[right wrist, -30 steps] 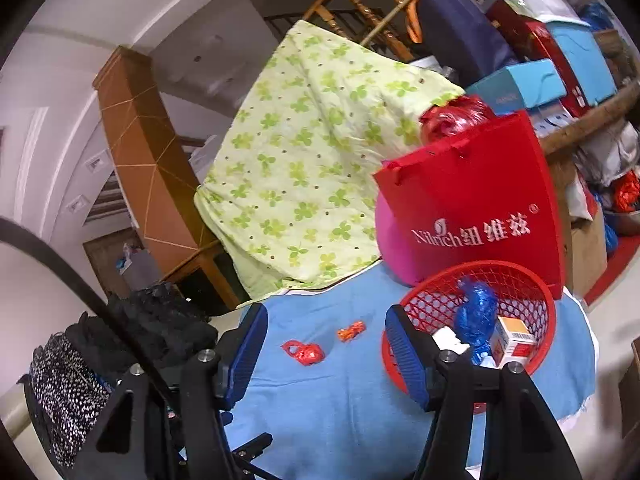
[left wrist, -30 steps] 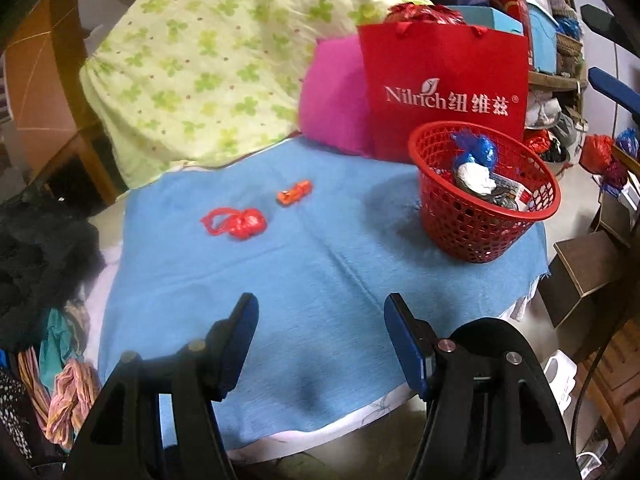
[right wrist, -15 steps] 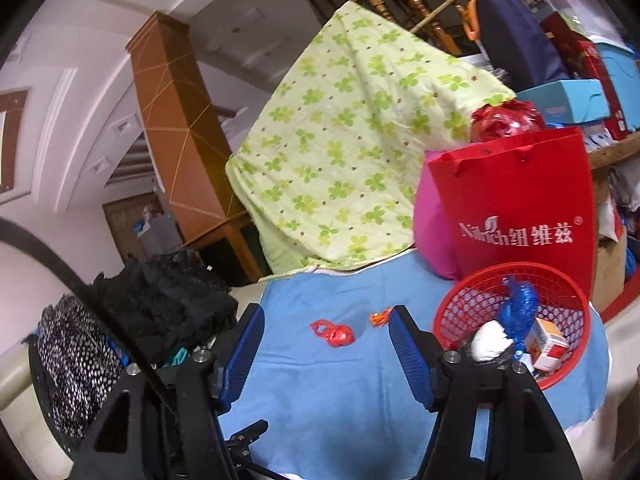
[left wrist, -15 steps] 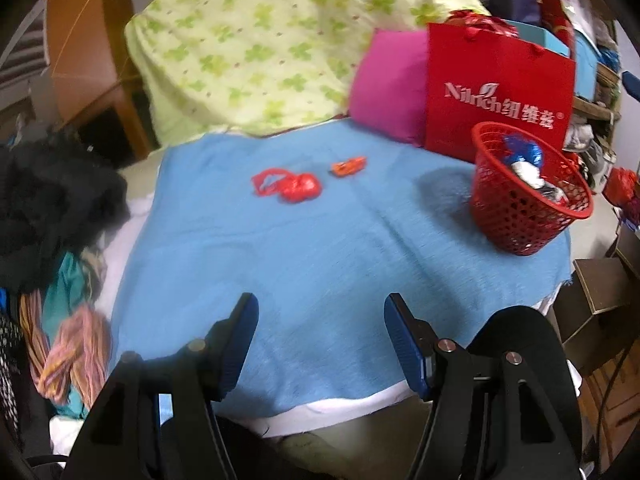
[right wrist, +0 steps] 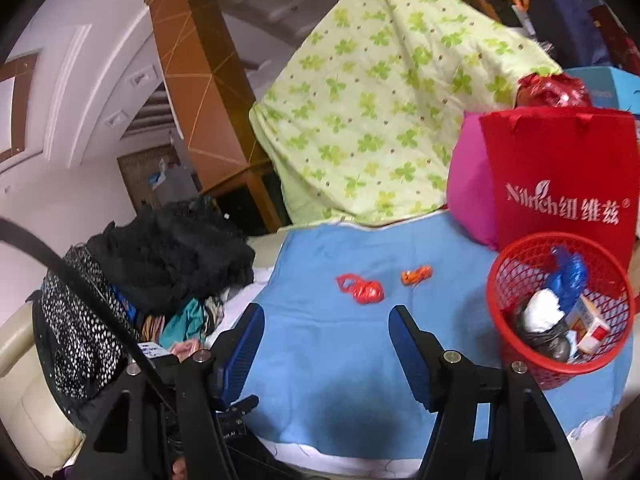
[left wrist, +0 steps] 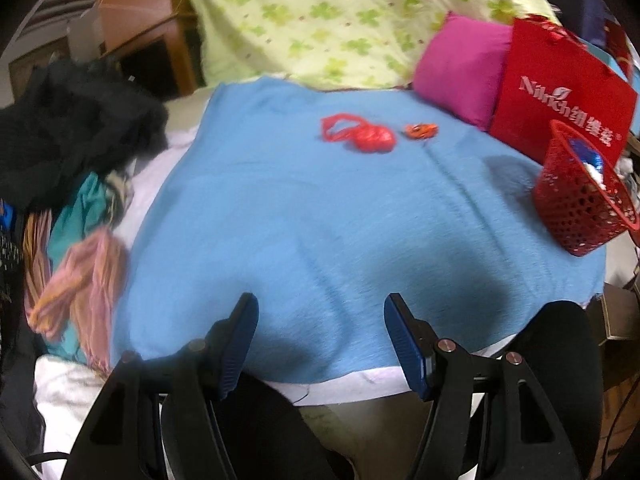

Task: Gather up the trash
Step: 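Move both tools back over the blue blanket toward the red bag and orange wrapper, then grasp the red plastic bag with the left tool while the right grasps the orange wrapper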

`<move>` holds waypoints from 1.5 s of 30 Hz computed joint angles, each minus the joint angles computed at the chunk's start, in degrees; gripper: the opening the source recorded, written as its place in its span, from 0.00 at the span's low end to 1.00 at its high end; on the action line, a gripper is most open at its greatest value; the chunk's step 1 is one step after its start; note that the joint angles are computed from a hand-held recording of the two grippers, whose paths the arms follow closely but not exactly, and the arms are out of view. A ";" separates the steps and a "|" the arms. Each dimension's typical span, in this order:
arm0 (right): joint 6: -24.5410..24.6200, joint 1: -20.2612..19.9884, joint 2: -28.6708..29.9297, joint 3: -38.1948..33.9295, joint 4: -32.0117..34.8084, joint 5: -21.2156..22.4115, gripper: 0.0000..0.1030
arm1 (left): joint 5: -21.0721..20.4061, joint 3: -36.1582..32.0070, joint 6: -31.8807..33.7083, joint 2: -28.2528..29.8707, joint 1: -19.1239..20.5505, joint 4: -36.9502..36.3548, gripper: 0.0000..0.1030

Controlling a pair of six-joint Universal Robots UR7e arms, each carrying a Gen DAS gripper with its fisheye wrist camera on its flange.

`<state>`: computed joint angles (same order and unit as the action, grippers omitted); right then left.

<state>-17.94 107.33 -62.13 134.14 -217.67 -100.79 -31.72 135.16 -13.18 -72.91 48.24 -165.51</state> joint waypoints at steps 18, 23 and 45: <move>3.25 -5.94 14.28 -17.96 21.63 -1.64 0.66 | -3.69 -3.88 2.84 4.13 10.24 -1.81 0.64; 2.74 -7.54 17.92 -25.24 24.45 -3.67 0.66 | -4.54 -6.73 4.39 5.86 12.66 -1.85 0.64; 22.79 -16.39 44.56 -84.82 62.87 -7.93 0.38 | -25.04 -63.44 14.35 37.64 20.99 9.05 0.68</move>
<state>4.85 90.94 -17.57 49.31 -154.80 -108.72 -56.76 71.72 1.17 -35.28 69.23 -156.45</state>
